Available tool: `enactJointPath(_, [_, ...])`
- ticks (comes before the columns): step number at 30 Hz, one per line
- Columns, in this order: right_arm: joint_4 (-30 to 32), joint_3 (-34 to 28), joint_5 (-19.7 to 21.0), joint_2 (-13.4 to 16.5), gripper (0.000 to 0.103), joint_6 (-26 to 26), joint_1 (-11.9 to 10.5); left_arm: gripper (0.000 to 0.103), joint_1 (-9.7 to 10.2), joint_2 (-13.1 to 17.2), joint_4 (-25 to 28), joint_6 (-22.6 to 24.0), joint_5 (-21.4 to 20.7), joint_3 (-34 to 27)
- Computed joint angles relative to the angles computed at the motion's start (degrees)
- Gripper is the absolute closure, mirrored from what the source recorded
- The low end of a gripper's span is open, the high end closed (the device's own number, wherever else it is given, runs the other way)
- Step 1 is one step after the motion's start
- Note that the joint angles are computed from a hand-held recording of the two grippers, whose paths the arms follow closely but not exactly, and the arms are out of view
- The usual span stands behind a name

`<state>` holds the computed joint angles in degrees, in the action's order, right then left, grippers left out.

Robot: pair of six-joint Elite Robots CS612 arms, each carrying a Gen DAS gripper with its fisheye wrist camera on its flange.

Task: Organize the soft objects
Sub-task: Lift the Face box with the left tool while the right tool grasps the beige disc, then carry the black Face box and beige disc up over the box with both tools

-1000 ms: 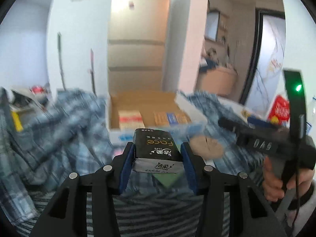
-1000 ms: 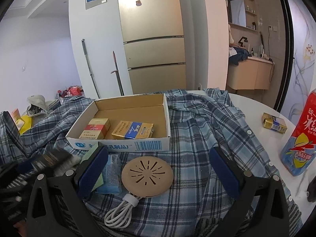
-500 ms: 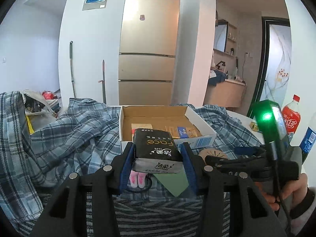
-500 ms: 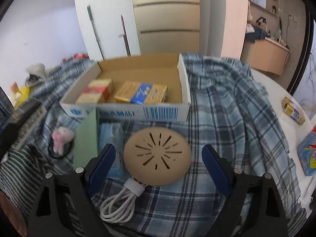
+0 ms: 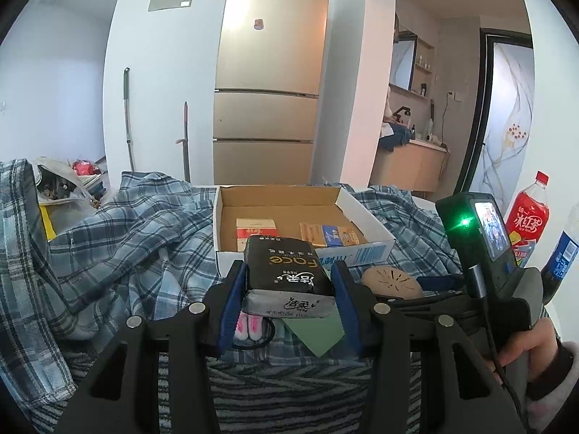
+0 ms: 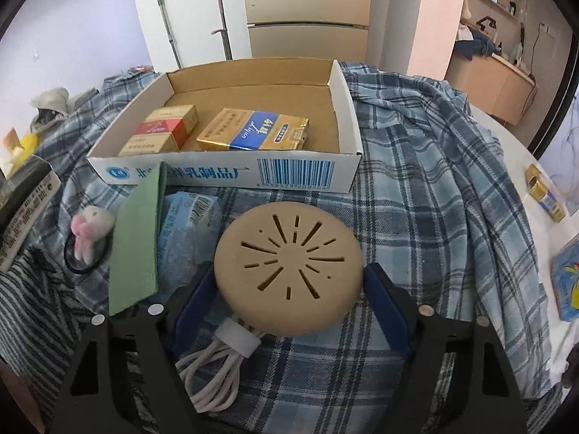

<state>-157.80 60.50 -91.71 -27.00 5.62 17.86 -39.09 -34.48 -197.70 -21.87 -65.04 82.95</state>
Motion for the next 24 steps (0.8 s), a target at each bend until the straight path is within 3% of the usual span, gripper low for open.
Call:
enactJointPath(4, [-0.75, 0.4, 2.09, -0.2, 0.02, 0.82, -0.32, 0.053, -0.06, 0.02, 0.05, 0.18, 0.13, -0.03])
enactJointPath(6, [-1.08, 0.61, 1.53, -0.28, 0.015, 2.03, -0.36, 0.053, -0.04, -0.03, 0.54, -0.04, 0.03, -0.09])
enactJointPath(11, [-1.07, 0.48, 1.63, -0.22, 0.014, 1.98, -0.44, 0.053, 0.08, -0.12, 1.43, -0.52, -0.44, -0.18])
enactJointPath(14, [-1.79, 0.51, 1.53, -0.16, 0.023, 0.98, -0.25, 0.053, 0.13, -0.24, 1.56, -0.44, -0.58, -0.02])
enactJointPath(24, [-6.14, 1.93, 0.29, -0.63, 0.031, -0.14, 0.07, 0.053, -0.11, -0.12, 0.11, 0.2, 0.12, 0.15])
